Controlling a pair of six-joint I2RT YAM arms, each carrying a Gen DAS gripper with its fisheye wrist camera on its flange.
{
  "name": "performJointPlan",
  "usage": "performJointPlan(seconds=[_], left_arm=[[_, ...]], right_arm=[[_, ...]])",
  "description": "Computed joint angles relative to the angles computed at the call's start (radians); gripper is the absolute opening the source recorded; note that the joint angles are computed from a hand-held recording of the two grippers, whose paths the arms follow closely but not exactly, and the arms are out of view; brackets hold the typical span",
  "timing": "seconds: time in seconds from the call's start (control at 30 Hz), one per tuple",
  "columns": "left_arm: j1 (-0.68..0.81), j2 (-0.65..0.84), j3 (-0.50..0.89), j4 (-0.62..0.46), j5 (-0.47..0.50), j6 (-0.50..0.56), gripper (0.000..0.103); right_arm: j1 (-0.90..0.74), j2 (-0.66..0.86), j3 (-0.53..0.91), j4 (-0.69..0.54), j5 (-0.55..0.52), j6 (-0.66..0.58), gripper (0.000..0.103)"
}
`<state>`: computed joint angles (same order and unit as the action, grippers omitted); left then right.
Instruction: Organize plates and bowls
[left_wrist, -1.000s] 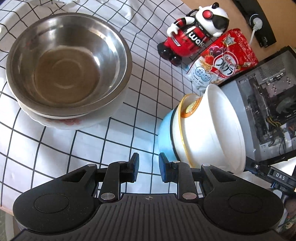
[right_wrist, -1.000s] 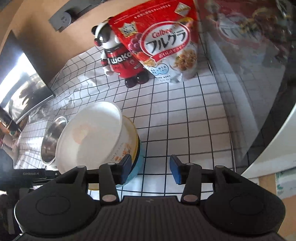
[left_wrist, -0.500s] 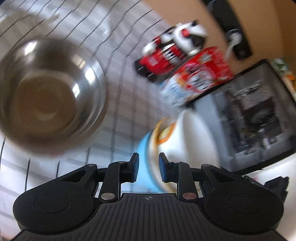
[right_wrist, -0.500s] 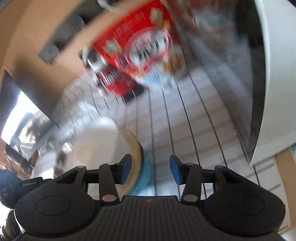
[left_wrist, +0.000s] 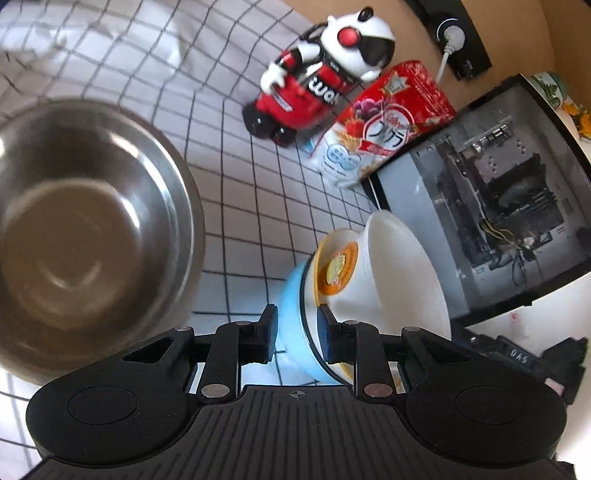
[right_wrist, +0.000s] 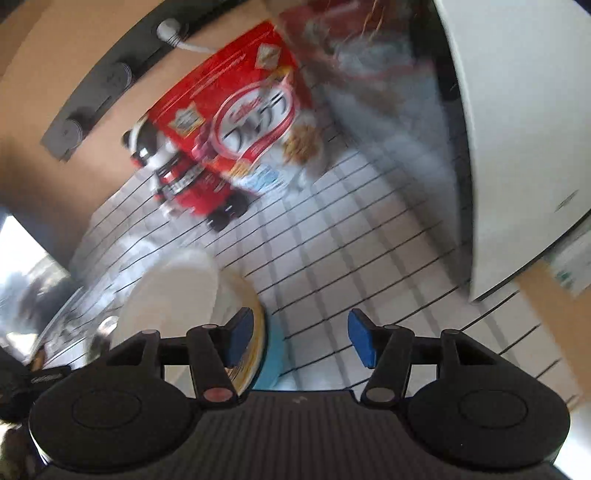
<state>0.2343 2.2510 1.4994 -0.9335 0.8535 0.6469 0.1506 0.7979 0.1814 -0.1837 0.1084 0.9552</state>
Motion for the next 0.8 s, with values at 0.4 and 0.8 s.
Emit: performJointPlan(seconds=[0.4,0.8], left_arm=[[-0.032,-0.031,-0.131,0.181,0.006,-0.178,0.031],[0.085,-0.153,-0.295,0.285,0.132,-0.257,0.033]], right_arm=[[-0.381,0.584,-0.024,0.616,-0.530,-0.261,0.057],[-0.178,0.036,-0.113,0.332,-0.133,-0.357,0.062]])
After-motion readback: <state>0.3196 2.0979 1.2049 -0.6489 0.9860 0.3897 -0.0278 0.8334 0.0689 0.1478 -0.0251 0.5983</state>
